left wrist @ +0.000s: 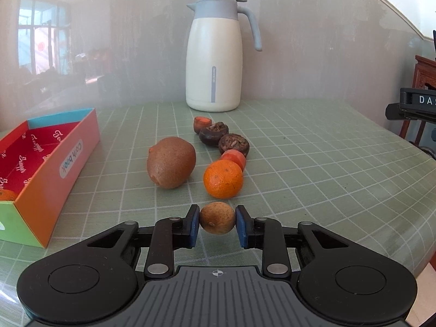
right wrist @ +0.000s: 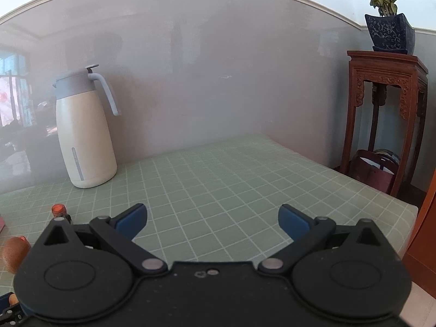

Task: Organize fruits
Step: 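Carry the brown fruit in the left gripper into the red box and release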

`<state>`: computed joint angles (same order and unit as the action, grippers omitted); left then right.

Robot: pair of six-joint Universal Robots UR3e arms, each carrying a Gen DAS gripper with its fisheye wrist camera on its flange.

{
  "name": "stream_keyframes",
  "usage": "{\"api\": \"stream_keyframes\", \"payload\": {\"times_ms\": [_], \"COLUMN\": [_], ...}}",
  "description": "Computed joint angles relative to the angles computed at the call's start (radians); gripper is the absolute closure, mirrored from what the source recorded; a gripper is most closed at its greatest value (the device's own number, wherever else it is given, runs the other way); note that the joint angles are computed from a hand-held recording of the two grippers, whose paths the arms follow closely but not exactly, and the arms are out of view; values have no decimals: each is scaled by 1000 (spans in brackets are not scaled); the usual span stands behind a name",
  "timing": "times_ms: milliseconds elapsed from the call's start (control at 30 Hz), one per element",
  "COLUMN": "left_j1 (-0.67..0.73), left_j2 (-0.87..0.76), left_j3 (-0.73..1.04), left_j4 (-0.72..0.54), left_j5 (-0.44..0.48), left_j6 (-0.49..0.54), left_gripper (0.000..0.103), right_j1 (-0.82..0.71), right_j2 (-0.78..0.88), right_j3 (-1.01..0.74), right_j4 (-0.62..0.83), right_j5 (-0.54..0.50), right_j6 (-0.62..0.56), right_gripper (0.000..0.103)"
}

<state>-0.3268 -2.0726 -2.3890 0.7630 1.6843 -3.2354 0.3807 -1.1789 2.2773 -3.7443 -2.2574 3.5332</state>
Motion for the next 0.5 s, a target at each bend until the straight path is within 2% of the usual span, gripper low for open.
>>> {"api": "stream_keyframes", "payload": {"times_ms": [300, 500], "left_j1": [52, 140], "left_j2": [27, 66], "left_j3": [-65, -145], "left_j4": [101, 187], "left_j5": [17, 15], "left_j6": [22, 36], "left_gripper": [74, 74], "right_j1": [18, 56], "right_j2": [13, 51], "right_j3": [-36, -112], "right_j4": [22, 62], "right_j5": [5, 8], "right_j6": [1, -9], "right_gripper": [0, 0]}}
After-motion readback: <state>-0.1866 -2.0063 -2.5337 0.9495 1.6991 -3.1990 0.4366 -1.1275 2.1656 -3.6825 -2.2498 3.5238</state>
